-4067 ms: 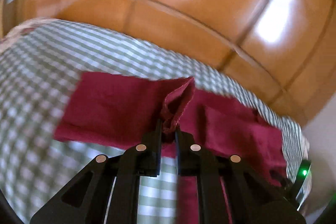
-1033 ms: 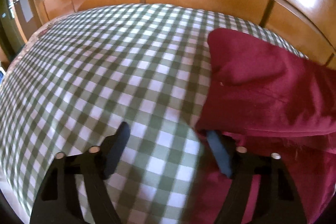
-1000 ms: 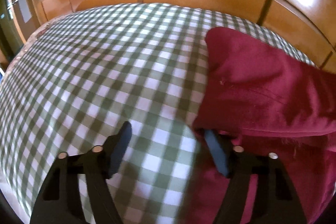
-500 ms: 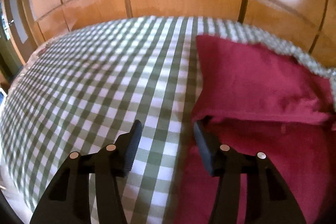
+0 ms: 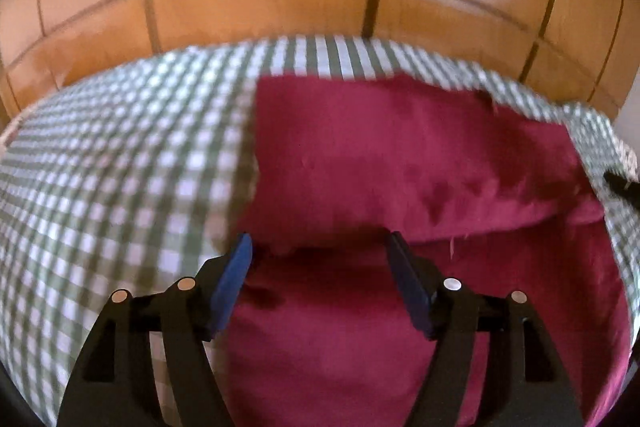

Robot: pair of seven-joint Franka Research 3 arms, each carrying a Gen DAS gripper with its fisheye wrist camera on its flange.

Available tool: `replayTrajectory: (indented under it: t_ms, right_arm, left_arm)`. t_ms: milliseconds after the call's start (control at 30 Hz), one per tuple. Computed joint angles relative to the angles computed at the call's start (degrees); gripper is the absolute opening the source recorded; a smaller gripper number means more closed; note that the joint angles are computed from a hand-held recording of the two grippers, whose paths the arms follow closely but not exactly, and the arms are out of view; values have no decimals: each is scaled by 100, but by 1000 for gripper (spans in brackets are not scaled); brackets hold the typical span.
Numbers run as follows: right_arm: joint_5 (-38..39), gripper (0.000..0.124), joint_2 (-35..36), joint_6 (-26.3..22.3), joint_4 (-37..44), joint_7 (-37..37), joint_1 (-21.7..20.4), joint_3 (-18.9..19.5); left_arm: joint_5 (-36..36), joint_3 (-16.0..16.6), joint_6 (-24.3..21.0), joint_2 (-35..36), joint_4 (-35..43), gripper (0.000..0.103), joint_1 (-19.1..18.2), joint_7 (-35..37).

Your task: Fold small clothes

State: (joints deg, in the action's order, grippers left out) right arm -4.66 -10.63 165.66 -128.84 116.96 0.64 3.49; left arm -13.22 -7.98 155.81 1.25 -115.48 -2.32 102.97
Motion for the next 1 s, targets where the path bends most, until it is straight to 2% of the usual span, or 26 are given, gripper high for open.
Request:
replayTrajectory:
  t_ms: [100,200,267,333,433,467,533,600,667,833,900,1000]
  right_arm:
    - [88,46,338,-238,325,-286,201,1]
    - [-404,47,652,-477,478,187,208,-7]
    - [-731,48,650,60,210,412,226,-88]
    - [-1059,49,623,343,57,658,189,-95]
    - [-1097,52,605,422,14,705,202,-107]
    - [-1170,52,595,453,-9,767,184,-97]
    - [-1328,52,603,450,10,904,150,-64]
    - [-1346,52,645,480,36,918,159,-80]
    - [-1396,52,624,529,-13,986,161,-82]
    - [-1385,53,621,575,-31,986,163,-90]
    - [-1384,53,621,575,-31,986,162,-89]
    - [-1395,53,617,586,-38,1002,160,-84]
  left_arm:
    - [144,-17,-109,120,24,69,-3,-74]
    - [62,-28,-102,-13,-104,69,11,-53]
    - [-734,8,-124,-215,-235,69,32,540]
    - [-2090,180,-330,-450,-306,69,8,1615]
    - [-2842,410,-620,-438,-52,69,44,1976]
    - [-2911,442,-747,-342,115,69,91,1895]
    - [-3129,506,-1386,107,792,68,294,1557]
    - [-3297,438,-1925,567,1411,67,523,1250]
    - [-3239,310,-2102,948,1877,63,654,1006]
    - [-2854,-27,-2687,1994,3184,62,878,347]
    - [-2686,-116,-2757,2327,3581,62,910,-96]
    - [-2890,-435,-3278,2949,4351,62,1195,-446]
